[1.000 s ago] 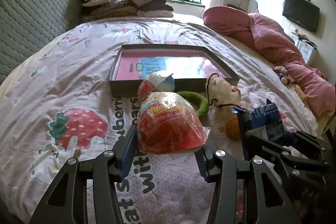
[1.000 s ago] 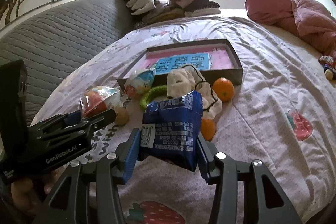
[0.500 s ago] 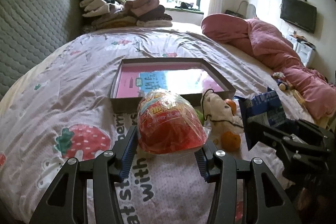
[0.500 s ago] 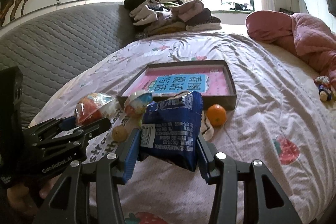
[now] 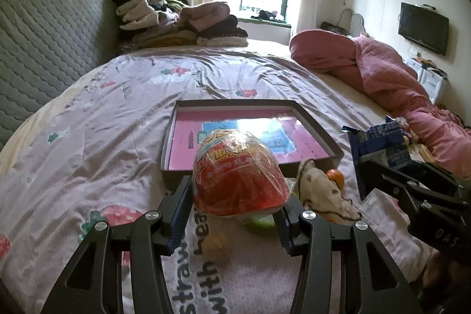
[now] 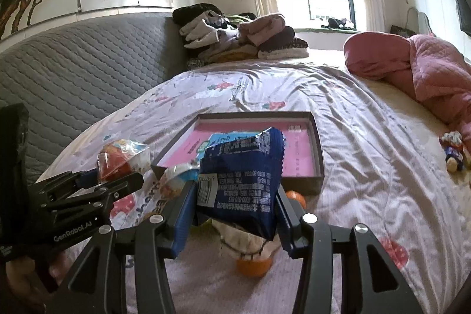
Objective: Organize objects
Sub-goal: 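Carry the wrapped red ball and blue bag over the pink tray with both grippers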
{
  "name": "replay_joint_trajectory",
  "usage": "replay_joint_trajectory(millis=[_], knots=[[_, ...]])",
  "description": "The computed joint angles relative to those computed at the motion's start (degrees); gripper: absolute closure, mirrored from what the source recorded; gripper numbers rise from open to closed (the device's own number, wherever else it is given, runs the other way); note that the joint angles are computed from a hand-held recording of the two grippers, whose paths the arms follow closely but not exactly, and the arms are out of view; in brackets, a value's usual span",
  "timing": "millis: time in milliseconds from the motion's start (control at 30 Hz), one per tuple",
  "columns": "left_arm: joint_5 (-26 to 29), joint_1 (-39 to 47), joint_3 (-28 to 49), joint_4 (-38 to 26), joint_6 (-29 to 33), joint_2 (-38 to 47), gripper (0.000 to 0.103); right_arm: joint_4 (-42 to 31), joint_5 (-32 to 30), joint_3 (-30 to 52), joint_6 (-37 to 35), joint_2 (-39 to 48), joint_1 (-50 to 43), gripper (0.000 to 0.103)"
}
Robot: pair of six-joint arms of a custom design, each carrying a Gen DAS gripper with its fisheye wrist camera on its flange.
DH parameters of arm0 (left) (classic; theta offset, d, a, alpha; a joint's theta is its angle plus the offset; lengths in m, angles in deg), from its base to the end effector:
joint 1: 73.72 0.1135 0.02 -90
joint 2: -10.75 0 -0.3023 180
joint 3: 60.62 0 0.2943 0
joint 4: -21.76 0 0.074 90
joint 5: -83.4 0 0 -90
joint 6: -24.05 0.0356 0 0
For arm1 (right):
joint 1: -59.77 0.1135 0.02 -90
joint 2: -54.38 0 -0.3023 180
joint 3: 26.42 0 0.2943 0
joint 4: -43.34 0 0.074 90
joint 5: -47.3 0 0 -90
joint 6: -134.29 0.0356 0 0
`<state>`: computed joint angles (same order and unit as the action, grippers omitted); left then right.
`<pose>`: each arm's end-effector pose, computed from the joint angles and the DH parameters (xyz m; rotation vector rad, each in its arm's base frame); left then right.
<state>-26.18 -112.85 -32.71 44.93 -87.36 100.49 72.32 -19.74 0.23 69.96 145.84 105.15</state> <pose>0.1949 -0.1432 0.0892 0.1586 2.2020 -0.2051 0.1781 0.1607 0.0869 -0.1474 2.1483 0.2824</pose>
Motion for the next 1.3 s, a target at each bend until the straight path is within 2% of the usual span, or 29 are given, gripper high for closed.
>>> replay_joint_trajectory(millis=[267,867,1300], knots=[[1.92,3.24,3.83,-0.70,2.40,2.00,0.051,0.56,-2.81,2.77,-3.28,2.09,-3.65,0.054],[4.87,10.47,11.74,-4.44,7.09,4.75,0.051,-4.52,-5.36,9.12,-9.43,1.70,-10.83,0.054],[8.39,14.72,19.44,-6.66,8.75,12.78,0.051,-6.01,-9.80,15.56,-11.96,8.89,-16.69,0.054]])
